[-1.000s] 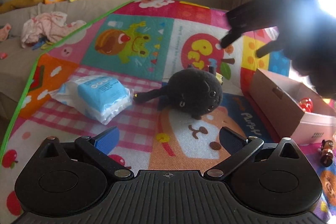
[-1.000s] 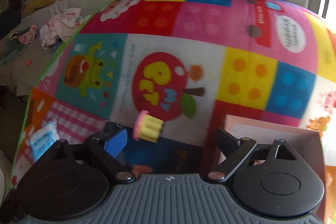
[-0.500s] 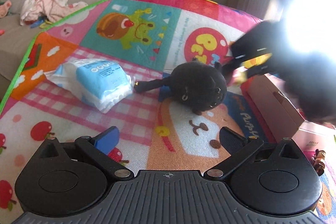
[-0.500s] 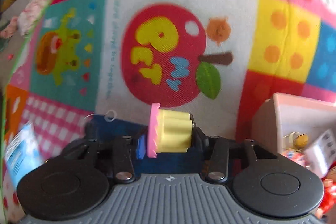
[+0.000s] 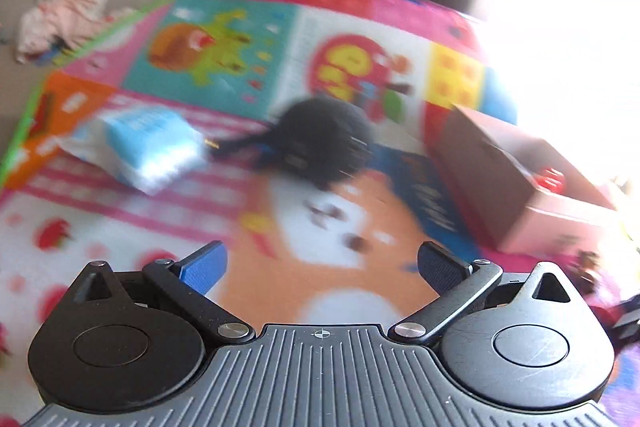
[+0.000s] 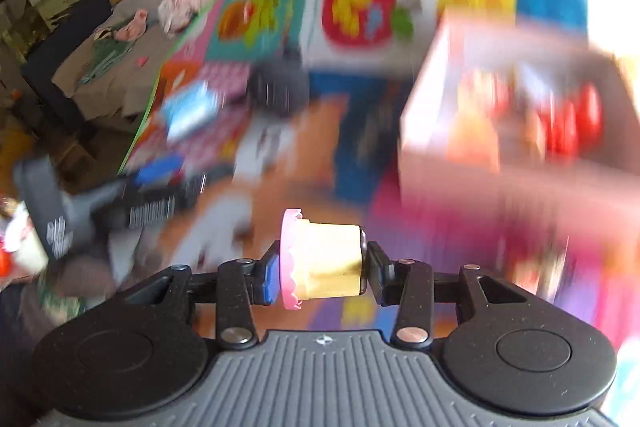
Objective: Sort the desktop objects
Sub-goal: 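Grasp the pink-rimmed yellow cupcake toy with the right gripper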
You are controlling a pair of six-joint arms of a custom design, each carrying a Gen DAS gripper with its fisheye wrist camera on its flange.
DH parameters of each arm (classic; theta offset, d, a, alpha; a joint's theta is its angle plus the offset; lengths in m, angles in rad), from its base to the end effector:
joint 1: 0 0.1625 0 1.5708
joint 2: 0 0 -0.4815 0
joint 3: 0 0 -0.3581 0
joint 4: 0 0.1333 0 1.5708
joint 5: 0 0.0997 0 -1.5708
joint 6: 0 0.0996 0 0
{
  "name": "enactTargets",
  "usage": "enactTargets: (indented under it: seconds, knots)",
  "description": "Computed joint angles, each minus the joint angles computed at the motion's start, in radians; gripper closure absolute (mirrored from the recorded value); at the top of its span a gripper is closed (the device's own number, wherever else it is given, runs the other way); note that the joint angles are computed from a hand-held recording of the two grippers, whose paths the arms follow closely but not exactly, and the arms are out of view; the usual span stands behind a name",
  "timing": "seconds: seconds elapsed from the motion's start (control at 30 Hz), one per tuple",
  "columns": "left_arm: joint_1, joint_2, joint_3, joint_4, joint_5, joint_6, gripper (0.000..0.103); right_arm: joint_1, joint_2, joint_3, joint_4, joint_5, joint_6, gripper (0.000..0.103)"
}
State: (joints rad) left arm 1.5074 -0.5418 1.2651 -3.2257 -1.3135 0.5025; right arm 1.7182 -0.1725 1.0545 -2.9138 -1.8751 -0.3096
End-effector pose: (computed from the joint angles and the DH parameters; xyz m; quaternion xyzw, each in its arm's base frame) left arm 0.1065 -0.8262 0.1963 0.1921 0.8669 -0.4098 0.2089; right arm 0.2248 -0.8093 -0.0721 0.1843 -0.9451 0.2131 0.1654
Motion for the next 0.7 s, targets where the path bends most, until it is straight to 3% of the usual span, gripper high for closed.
enactTargets:
  seconds: [0.17,0.3,0.47,0.57,0.63,0.7]
  knots:
    - [-0.029,0.005,0.059,-0.006,-0.028,0.103,0.0,-0.043,-0.042,0.159,-0.179,0.078,0.024,0.061]
    - [-0.05,0.021,0.083,-0.05,-0.001,0.154,0.0,-0.044,-0.039,0.215,-0.363,-0.003,-0.03,0.046]
    - [-0.059,0.027,0.074,-0.028,0.053,0.125,0.0,-0.066,-0.054,0.263,-0.484,-0.032,-0.023,0.031]
    - [-0.06,0.032,0.061,-0.07,0.066,0.143,0.0,-0.064,-0.02,0.248,-0.6,-0.106,-0.091,0.023]
    - [-0.068,0.064,0.017,-0.202,0.138,0.184,0.0,-0.067,-0.009,0.239,-0.637,-0.118,-0.111,0.019]
    - [-0.077,0.124,-0.102,-0.315,0.254,0.218,0.0,-0.072,-0.006,0.239,-0.648,-0.115,-0.106,0.016]
